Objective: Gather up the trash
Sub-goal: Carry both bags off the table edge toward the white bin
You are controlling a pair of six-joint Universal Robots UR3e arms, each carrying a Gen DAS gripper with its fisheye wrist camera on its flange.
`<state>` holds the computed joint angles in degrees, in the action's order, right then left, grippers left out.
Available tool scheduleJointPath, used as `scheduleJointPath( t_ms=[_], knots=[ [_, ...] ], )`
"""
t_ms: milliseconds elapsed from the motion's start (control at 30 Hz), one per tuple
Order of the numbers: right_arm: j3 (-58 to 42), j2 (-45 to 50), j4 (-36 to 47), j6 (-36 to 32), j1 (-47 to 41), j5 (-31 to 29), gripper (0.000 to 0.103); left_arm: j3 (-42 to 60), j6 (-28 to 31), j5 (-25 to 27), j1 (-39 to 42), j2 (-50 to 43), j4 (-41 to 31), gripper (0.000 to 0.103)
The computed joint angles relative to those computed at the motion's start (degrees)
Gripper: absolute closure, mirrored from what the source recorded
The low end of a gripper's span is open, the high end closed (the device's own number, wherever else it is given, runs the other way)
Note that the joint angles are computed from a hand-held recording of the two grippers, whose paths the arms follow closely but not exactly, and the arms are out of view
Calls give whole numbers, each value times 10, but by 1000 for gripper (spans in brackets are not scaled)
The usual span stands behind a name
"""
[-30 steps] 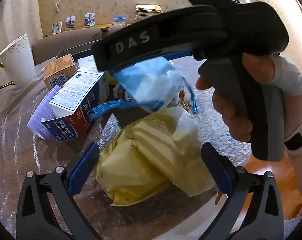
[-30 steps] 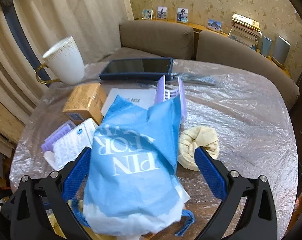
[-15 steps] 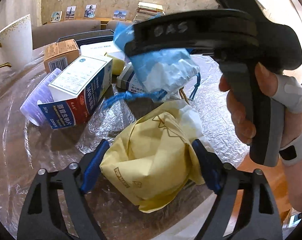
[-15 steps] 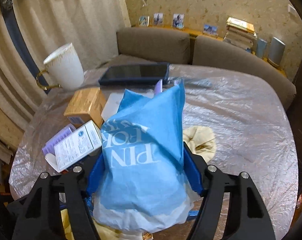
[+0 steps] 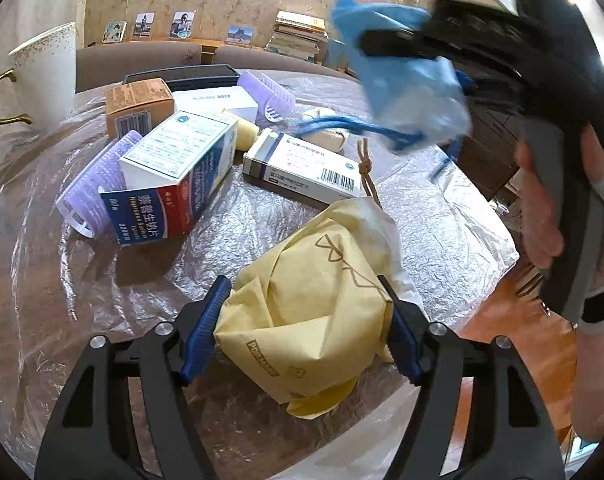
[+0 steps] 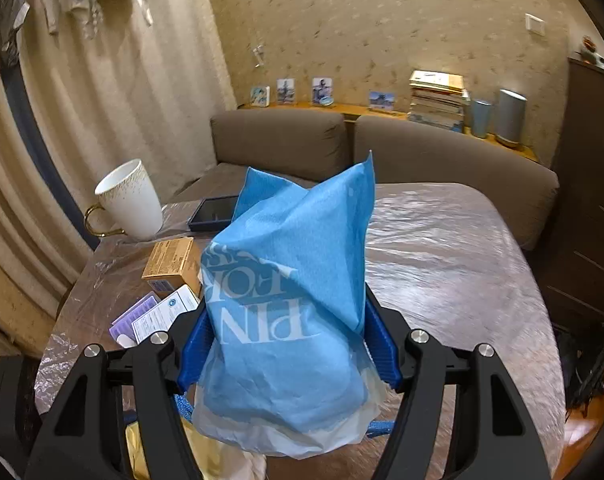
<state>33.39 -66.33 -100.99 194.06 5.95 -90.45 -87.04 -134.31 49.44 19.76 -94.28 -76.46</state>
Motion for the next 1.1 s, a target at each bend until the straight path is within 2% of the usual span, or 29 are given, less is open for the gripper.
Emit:
scheduleJointPath(
  t_ms=[100,333,533,667,767,967,1100],
  knots=[
    [86,-62,-24,6,-4,-7,37,6,16,-13,15,-2,-22,35],
    [279,-203,-44,10,-13,-4,37,11,9,-24,39,3,-50,37],
    [391,-277,-62,1,-21,29,37,-52,-14,-25,69,66,-24,38],
    [432,-313,-62,1,-29,60,37,-78,-39,-21,78,101,-20,38],
    [451,-338,-54,-10,-20,61,37,-98,-40,-26,94,141,-28,38],
    [489,-397,-23,-35,-28,90,37,-129,-11,-34,140,228,-96,38],
    [508,-427,-6,-43,-14,84,37,-148,25,-25,168,287,-150,38]
  ],
)
